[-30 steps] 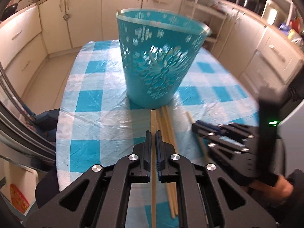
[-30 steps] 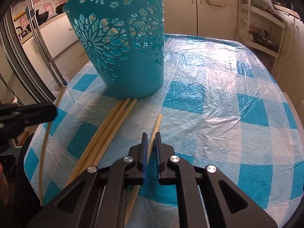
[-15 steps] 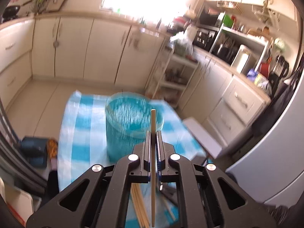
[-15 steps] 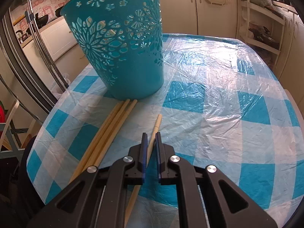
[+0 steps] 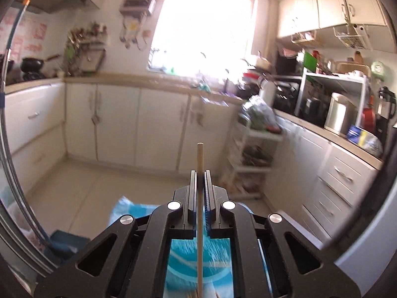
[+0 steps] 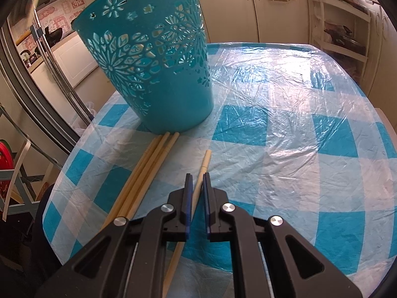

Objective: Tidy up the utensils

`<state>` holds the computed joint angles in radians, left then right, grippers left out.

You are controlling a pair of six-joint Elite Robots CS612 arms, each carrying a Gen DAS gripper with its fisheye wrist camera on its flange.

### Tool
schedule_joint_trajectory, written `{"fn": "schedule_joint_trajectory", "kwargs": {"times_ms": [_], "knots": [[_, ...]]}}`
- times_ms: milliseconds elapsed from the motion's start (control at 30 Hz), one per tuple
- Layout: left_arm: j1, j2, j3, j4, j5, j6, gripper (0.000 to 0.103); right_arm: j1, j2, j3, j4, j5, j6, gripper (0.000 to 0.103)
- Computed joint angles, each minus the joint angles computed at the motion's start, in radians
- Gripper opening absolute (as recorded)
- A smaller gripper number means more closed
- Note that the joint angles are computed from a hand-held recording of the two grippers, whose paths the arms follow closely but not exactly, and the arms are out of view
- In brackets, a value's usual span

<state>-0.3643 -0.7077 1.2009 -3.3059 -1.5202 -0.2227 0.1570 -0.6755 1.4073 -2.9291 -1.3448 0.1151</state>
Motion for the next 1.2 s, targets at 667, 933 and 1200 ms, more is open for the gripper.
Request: {"fn": "schedule_joint_trajectory", "kwargs": {"times_ms": [667, 933, 1200], "knots": [[-0.026, 0.148, -0.145, 0.147, 0.160, 0.051, 0.006, -0.019, -0.001, 0.008, -0.008, 0.064, 0.027, 0.009], [-0.026, 0.088, -0.021, 0.125, 0.200, 0.022, 0.055, -0.009, 0.000, 0.002, -0.001, 0.032, 0.012, 0.009], [-0.013, 0.002, 0.156, 0.113, 0.216, -0.033, 0.078, 0.020, 0.002, -0.018, 0.027, -0.069, -0.049, 0.009]]}}
